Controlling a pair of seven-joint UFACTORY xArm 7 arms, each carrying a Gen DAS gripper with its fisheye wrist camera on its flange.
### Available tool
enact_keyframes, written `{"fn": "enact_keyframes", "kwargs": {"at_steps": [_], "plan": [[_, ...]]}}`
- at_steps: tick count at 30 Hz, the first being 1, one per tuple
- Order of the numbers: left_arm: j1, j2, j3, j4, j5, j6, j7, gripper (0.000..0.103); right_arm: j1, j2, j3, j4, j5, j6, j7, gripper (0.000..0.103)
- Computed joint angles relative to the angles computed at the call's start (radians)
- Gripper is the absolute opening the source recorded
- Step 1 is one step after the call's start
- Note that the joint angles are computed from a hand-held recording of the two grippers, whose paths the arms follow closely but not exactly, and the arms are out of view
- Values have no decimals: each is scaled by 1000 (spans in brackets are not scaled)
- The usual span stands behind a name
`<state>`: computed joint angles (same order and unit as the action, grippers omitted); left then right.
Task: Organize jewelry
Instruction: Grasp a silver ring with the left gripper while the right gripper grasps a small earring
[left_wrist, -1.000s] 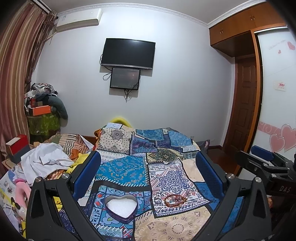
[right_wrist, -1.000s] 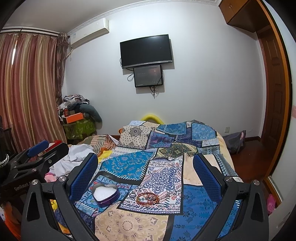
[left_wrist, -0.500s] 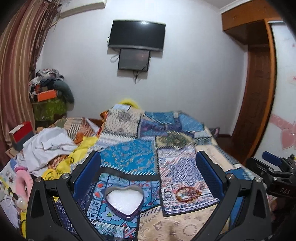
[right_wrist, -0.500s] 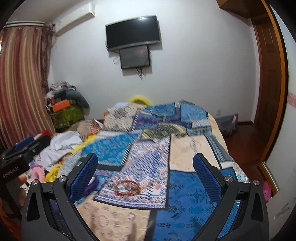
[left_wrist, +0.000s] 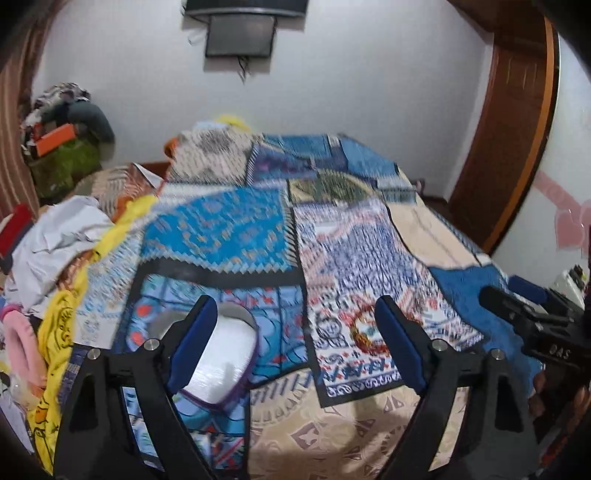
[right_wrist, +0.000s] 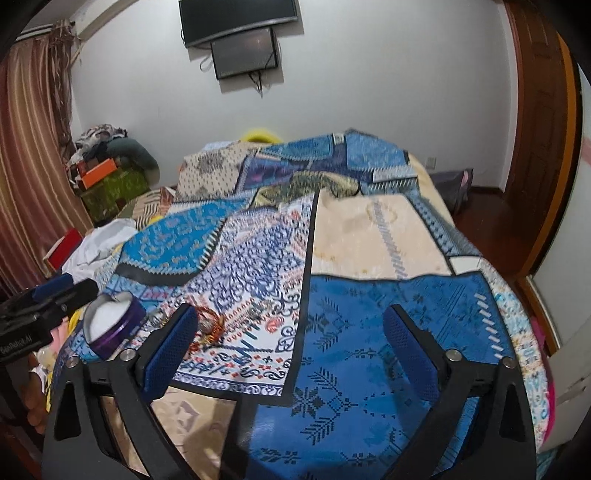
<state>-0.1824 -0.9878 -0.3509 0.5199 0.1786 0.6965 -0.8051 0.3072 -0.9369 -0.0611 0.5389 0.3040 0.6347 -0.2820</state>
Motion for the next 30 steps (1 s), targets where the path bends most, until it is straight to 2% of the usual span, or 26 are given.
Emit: {"fn": "enact_keyframes", "kwargs": {"at_steps": [6,10,11,14,17,19,30], "plan": [[-51,84,32,-4,-41,-27,34,70,25,48,-35,11,22,36,-44,78],[-74,126,45,0,-55,-45,61,47,30,63,-31,12,39,33,-71,72],[-80,135,50,-2,-59,-53,68,41,34,73,-33,18,44,37,-78,67],[-96,154,67,-10,-77,-74,88,33,50,112,-45,43,69,63,-105,53],[-94,154,74,-18,-90,-76,87,31,48,136,-36,54,85,72,-121,43],[-92,153,78,-23,-97,-78,86,31,46,143,-29,59,91,76,-130,40],[-75,183,82,-30,-104,-119,87,31,13,220,-5,106,92,92,-152,40]]}}
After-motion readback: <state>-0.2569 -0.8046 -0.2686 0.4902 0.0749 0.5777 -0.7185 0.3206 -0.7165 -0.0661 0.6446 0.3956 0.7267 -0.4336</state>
